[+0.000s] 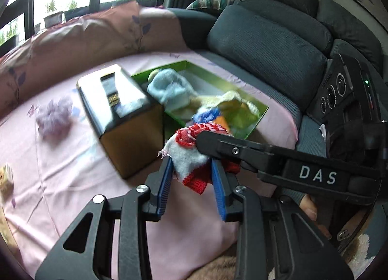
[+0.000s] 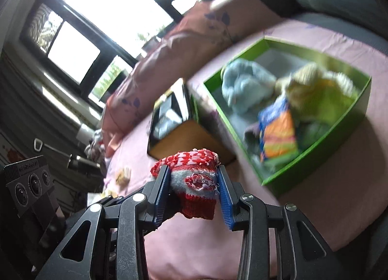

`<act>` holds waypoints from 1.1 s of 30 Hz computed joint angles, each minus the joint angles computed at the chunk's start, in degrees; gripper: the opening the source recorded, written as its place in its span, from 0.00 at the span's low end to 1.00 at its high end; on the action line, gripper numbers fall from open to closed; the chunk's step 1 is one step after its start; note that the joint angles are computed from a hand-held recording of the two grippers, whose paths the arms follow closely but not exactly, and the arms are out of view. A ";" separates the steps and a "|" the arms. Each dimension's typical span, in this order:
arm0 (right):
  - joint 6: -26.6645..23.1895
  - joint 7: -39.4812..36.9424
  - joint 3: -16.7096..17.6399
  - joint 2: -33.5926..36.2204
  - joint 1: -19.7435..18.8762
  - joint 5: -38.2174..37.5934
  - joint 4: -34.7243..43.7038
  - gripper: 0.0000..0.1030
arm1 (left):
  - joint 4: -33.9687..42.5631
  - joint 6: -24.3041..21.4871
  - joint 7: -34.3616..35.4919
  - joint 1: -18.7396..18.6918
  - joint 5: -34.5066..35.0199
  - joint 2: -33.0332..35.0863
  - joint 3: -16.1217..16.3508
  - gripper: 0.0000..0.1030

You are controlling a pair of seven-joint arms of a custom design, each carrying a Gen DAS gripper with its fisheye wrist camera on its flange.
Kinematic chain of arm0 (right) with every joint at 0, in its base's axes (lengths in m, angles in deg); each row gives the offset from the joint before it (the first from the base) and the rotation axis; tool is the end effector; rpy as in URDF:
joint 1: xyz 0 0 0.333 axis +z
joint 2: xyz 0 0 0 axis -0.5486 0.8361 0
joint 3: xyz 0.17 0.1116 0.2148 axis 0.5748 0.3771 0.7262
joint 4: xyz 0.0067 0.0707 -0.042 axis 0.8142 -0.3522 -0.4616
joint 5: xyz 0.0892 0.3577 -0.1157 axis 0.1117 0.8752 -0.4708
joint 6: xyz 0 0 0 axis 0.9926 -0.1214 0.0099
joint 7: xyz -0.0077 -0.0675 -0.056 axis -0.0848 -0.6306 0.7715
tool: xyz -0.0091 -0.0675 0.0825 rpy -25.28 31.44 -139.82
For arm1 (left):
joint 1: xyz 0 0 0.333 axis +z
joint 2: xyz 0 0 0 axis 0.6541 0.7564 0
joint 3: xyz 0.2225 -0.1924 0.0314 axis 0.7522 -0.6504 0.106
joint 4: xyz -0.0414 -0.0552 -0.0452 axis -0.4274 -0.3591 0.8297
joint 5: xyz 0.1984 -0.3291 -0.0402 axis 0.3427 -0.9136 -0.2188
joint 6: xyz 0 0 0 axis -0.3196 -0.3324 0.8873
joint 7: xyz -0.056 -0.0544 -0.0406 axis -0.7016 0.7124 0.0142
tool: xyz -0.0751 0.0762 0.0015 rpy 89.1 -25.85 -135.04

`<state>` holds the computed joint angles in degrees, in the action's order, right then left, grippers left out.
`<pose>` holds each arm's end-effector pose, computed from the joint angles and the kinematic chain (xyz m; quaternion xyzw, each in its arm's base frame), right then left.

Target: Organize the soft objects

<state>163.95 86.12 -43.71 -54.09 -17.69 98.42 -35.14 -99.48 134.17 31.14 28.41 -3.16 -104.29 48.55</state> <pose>0.5218 0.1275 0.5276 -0.6665 0.5606 0.0518 0.4886 0.4622 -0.1703 0.5574 -0.6040 0.6870 -0.3610 0.1812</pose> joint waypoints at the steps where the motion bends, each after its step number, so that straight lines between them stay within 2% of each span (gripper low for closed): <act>1: 1.44 -0.30 -0.16 0.86 -0.24 0.34 1.59 0.39 | 2.66 0.73 0.54 -0.21 0.02 2.26 0.08 0.28; 4: 3.75 -1.44 -0.80 4.21 -1.39 2.75 6.55 0.39 | 10.31 1.85 3.83 -1.57 -3.18 8.75 1.19 0.29; 7: 5.28 -0.93 -0.30 7.97 -2.97 2.51 10.94 0.39 | 16.91 1.10 3.86 -0.32 -3.23 14.47 0.01 0.29; 10: 10.18 4.48 1.46 10.70 -3.83 -4.46 13.16 0.39 | 20.49 -1.51 3.23 0.82 -2.23 16.97 -1.37 0.31; 11: 12.03 6.47 2.00 11.15 -3.89 -6.88 13.26 0.44 | 20.84 -2.29 5.74 0.70 -4.97 17.00 -1.39 0.31; 12: 13.04 8.13 2.32 11.30 -4.05 -8.16 13.12 0.58 | 20.75 -2.26 7.60 0.65 -6.83 16.76 -1.52 0.32; 14: 13.70 6.14 2.61 10.77 -4.57 -5.07 12.48 0.76 | 19.40 -0.65 6.09 1.15 -5.09 15.77 -2.14 0.39; 16: 13.85 2.36 2.47 9.51 -4.88 -0.84 11.35 0.78 | 17.98 -0.70 2.36 1.96 -1.32 14.09 -2.55 0.56; 20: 15.73 4.47 2.68 6.88 -4.05 -3.67 9.38 0.78 | 12.89 0.61 0.15 2.71 -0.18 8.65 -1.95 0.64; 22: 16.84 4.35 2.71 5.11 -2.97 -4.09 8.29 0.79 | 9.48 1.68 -4.13 4.50 3.09 5.34 -2.46 0.75; 25: 17.48 2.80 2.50 2.82 -0.61 -2.35 7.33 0.88 | 3.71 2.22 -8.06 6.55 6.11 -0.45 -2.00 0.81; 28: 18.59 3.52 3.15 1.46 1.95 -2.98 6.82 0.91 | -1.75 1.49 -13.83 10.93 9.86 -6.29 -2.73 0.81; 30: 18.87 3.83 3.73 1.58 3.80 -3.94 7.21 0.91 | -5.69 0.79 -21.64 17.69 15.11 -11.26 -6.06 0.81; 33: 17.32 3.96 4.77 2.52 6.54 -5.50 8.40 0.91 | -11.33 0.59 -30.03 24.84 20.63 -17.93 -8.07 0.83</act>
<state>181.27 90.08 -38.94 -51.58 -11.16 92.92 -26.75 -110.82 134.76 1.11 53.25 17.47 -122.22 40.48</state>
